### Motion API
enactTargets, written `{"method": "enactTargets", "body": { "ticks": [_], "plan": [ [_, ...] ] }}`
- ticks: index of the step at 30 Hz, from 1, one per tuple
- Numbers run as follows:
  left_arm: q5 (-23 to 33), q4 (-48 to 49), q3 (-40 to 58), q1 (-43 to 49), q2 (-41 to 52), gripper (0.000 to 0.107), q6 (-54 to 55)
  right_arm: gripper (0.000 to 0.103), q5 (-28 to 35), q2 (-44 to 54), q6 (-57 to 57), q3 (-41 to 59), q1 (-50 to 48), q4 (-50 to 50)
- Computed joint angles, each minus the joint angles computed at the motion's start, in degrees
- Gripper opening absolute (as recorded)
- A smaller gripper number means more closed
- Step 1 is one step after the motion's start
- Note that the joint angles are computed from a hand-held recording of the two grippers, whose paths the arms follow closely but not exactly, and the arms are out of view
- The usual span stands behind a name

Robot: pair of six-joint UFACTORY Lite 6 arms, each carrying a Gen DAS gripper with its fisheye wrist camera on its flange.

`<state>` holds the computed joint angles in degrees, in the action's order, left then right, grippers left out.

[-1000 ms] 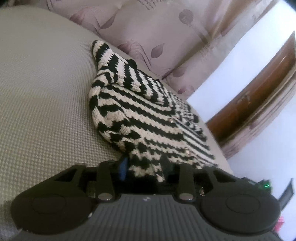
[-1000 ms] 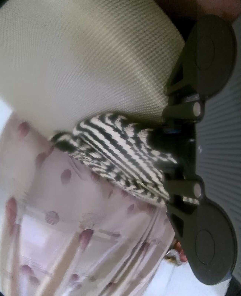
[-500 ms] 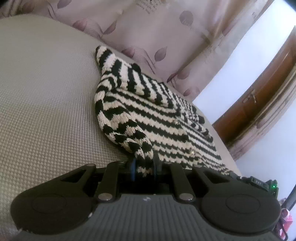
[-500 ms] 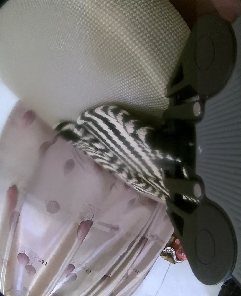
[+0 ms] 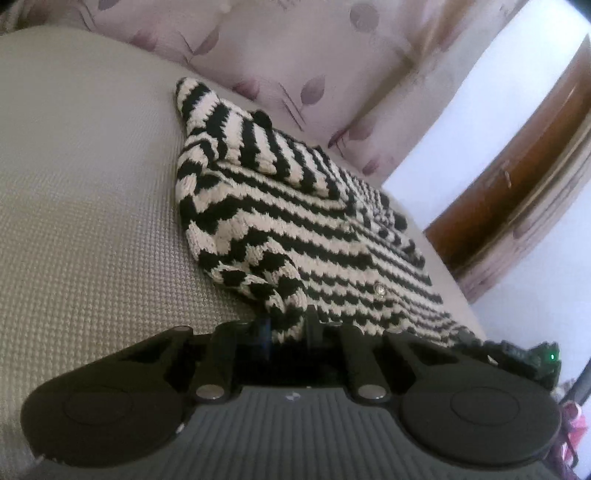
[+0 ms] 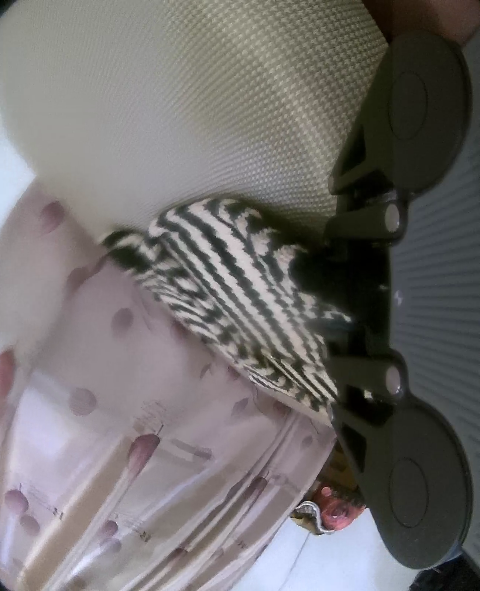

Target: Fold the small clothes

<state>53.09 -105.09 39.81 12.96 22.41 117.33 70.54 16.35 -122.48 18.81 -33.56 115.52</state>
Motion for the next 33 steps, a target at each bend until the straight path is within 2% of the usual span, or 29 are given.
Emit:
{"method": "enactTargets", "body": {
  "ticks": [1,5,14,18,24,33],
  "plan": [
    [-0.2,-2.1,-1.7,-0.1,-1.5,0.016,1.4,0.011,1.5,0.9,-0.3,0.0,-0.5,-0.2],
    [3.2,-4.2,-4.7,1.4,-5.4,0.016,2.3,0.011,7.3,1.9,1.6,-0.1,-3.5,-2.6],
    [4.7,-9.0,-6.0,-0.2,-10.6,0.016,2.0,0.011,10.5,-2.6,8.7,1.7,-0.4,-0.5],
    [4.7,-11.9,-4.8,-1.6,-12.4,0.016,-0.1,0.011,9.9,-4.1,13.3,5.1,1.4,0.4],
    [1.7,-17.4,0.7,-5.4,-12.1,0.016,-2.9,0.011,7.4,-3.9,19.9,13.6,3.7,1.9],
    [-4.7,-22.4,16.9,-10.0,-3.0,0.016,-4.2,0.011,-2.4,4.4,27.9,34.6,8.5,2.2]
  ]
}}
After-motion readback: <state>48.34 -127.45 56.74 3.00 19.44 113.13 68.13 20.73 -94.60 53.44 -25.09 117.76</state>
